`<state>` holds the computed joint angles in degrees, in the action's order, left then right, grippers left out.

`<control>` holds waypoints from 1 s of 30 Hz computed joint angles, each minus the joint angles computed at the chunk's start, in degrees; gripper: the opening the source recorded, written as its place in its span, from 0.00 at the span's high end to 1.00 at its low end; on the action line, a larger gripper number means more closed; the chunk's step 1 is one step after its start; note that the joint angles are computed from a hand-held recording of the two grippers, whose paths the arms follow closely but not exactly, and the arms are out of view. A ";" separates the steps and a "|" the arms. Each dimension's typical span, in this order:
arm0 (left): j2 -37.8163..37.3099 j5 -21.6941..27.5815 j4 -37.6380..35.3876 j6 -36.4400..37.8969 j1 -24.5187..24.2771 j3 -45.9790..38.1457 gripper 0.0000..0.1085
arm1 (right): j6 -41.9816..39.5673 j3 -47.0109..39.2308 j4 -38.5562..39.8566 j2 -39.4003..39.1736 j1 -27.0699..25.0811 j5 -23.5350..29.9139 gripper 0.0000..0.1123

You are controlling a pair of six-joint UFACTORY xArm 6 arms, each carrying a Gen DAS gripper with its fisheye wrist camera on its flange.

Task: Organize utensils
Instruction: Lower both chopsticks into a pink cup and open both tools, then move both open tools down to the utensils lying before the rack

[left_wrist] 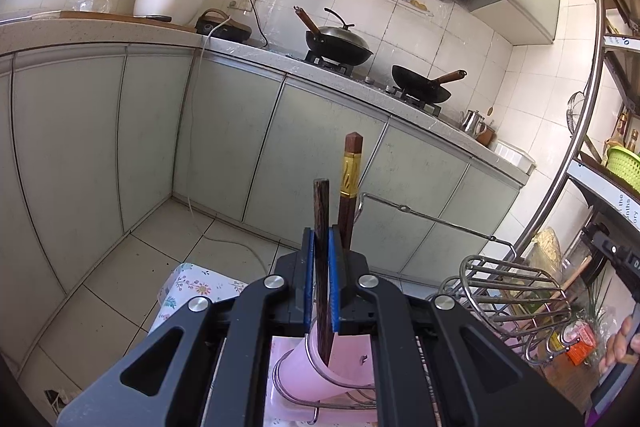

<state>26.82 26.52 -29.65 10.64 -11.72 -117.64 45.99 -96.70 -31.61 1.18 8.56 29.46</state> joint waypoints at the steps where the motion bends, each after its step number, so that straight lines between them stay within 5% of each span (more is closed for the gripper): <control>1: 0.39 0.31 0.50 -0.37 -0.02 -0.64 0.95 | -1.61 -1.58 0.66 1.28 0.29 0.42 0.95; 11: 2.63 4.61 2.41 -3.53 0.71 -4.58 0.93 | -2.18 4.24 3.28 -2.49 0.98 -5.11 0.94; 16: 2.47 6.40 3.30 -5.35 1.17 -4.82 0.67 | -2.26 9.32 5.63 -6.70 2.23 -6.43 0.88; 19: 1.73 7.47 4.20 -6.17 1.36 -4.02 0.65 | -2.36 13.44 7.15 -9.54 3.40 -7.76 0.86; 21: 1.04 7.69 5.87 -7.13 1.44 -3.11 0.65 | -2.78 16.17 8.08 -11.19 4.15 -8.42 0.69; 30: -4.78 5.96 7.88 -6.54 0.80 5.22 0.65 | -8.37 24.58 16.31 -15.06 7.16 -8.87 0.68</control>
<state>22.04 32.49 -21.77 4.09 -10.92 -112.42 37.61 -72.12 -15.30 -13.89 15.72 20.59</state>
